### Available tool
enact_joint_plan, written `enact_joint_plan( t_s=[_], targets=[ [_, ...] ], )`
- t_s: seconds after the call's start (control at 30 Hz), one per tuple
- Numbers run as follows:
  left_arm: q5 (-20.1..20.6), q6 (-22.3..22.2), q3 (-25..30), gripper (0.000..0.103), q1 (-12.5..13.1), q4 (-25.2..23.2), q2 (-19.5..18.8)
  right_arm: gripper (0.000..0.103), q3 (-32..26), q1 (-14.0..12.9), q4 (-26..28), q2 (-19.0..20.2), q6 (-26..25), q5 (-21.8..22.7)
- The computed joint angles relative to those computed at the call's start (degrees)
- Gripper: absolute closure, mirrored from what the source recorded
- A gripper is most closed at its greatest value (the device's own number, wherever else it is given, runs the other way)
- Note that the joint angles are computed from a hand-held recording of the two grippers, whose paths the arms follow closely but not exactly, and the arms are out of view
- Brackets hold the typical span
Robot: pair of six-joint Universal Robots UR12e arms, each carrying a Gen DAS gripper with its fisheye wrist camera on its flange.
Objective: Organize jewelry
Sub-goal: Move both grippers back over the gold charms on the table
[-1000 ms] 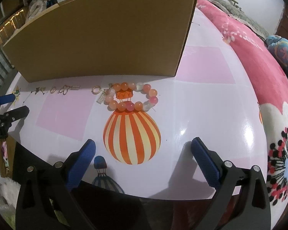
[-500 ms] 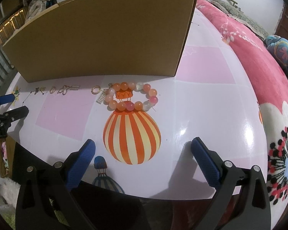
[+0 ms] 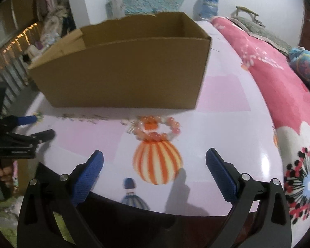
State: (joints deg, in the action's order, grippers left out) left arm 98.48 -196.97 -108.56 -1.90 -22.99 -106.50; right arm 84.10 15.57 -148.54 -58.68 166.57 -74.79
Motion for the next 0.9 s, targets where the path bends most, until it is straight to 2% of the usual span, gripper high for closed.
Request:
enact_joint_plan(
  t_s=[0.17, 0.27, 0.33, 0.4, 0.43, 0.5, 0.6, 0.8, 0.9],
  targets=[
    [-0.7, 1.8, -1.5, 0.008, -0.2, 7.1, 0.4, 0.007, -0.3, 0.2, 0.5, 0.2, -0.2, 4.6],
    [-0.4, 3.9, -1.4, 0.009, -0.5, 9.1, 0.1, 0.013, -1.3, 0.5, 2.0, 0.7, 0.0, 6.2],
    [-0.1, 5.7, -1.2, 0.013, -0.7, 10.1, -0.2, 0.018, -2.0, 0.7, 3.6, 1.1, 0.2, 7.4],
    [0.7, 6.7, -1.1, 0.024, -0.9, 10.8, -0.5, 0.022, -2.4, 0.9, 3.6, 1.4, 0.3, 7.7],
    [0.8, 7.0, -0.9, 0.026, -1.1, 10.9, -0.5, 0.025, -2.5, 0.9, 3.4, 1.5, 0.2, 7.8],
    [-0.4, 7.0, -0.8, 0.037, -0.5, 11.5, -0.6, 0.029, -2.9, 0.9, 2.6, 1.7, 0.6, 7.7],
    [-2.2, 6.2, -1.0, 0.046, 0.2, 12.7, -0.5, 0.037, -3.3, 0.7, 1.6, 2.0, 1.8, 7.5],
    [-3.7, 4.6, -0.8, 0.049, 1.3, 14.2, -0.7, 0.055, -6.0, 0.2, -0.4, 3.8, 6.3, 6.4],
    [-3.7, 4.3, -0.5, 0.049, 1.6, 13.9, -0.9, 0.060, -7.5, -0.1, -0.9, 4.9, 8.4, 6.9]
  ],
)
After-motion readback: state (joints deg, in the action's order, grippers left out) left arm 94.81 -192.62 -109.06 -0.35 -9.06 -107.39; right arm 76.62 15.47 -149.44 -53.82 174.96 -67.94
